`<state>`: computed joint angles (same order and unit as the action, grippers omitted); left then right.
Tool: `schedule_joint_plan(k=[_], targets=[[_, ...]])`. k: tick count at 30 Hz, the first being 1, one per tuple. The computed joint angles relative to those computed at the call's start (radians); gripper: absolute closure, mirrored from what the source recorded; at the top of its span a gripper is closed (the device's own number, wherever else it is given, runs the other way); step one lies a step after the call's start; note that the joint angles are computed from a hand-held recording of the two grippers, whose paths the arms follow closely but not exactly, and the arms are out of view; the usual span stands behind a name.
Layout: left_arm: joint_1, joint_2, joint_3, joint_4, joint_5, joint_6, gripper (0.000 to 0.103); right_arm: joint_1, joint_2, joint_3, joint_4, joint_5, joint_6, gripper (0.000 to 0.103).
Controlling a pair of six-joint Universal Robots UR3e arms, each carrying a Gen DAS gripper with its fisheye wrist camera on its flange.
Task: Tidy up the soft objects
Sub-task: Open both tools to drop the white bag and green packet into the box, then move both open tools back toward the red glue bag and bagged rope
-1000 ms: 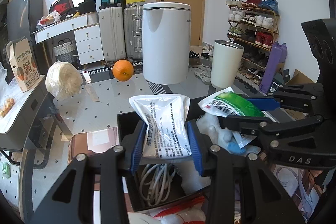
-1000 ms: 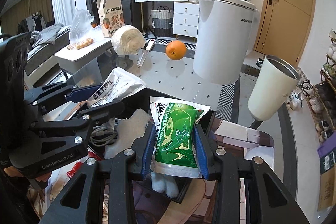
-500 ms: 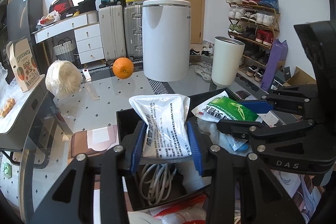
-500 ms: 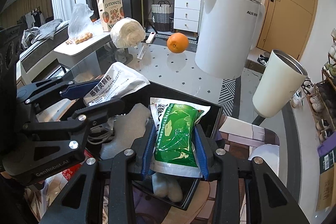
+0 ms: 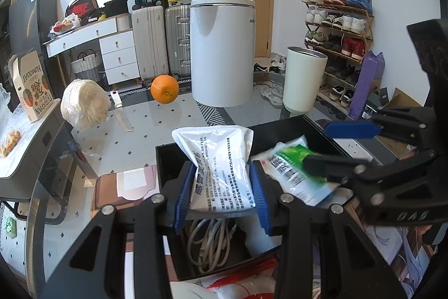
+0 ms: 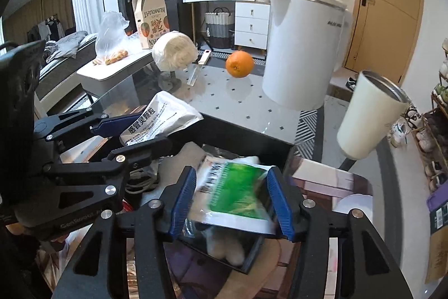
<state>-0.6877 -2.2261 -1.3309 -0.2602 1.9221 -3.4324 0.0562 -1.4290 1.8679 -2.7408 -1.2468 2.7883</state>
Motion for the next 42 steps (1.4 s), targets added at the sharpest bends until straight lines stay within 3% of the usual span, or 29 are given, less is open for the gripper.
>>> schedule_joint_plan(k=[4,10,13,16,19,21,22,24,29,42], targets=[[0.0,-0.011,0.015,-0.019,-0.003,-0.001,0.064,-0.04,-0.046,0.048,-0.012,0.017,-0.006,0.042],[-0.001,-0.016,0.039,-0.071,0.001,-0.009,0.058,-0.097,-0.121,0.117,-0.006,0.07,-0.017,0.025],[-0.003,-0.006,0.04,-0.094,0.006,-0.019,0.041,-0.116,-0.152,0.136,0.015,0.087,-0.022,0.024],[-0.005,0.025,0.007,-0.091,-0.002,-0.023,0.039,-0.147,-0.197,0.165,0.042,0.118,-0.028,0.019],[-0.003,0.065,-0.058,-0.04,-0.033,-0.011,0.027,-0.191,-0.252,0.203,0.077,0.153,-0.043,0.015],[-0.015,0.088,-0.092,-0.025,-0.017,-0.015,0.004,-0.221,-0.287,0.222,0.122,0.179,-0.059,0.009],[-0.026,0.096,-0.11,-0.012,0.009,-0.027,0.0,-0.227,-0.3,0.228,0.143,0.181,-0.061,0.006],[-0.027,0.127,-0.158,0.01,0.007,-0.036,0.0,-0.234,-0.336,0.248,0.169,0.18,-0.07,0.001],[-0.037,0.194,-0.261,0.028,0.039,-0.07,0.0,-0.226,-0.421,0.292,0.212,0.157,-0.076,0.001],[-0.124,0.349,-0.499,0.046,0.164,-0.16,0.0,-0.093,-0.53,0.359,0.293,0.057,0.041,0.001]])
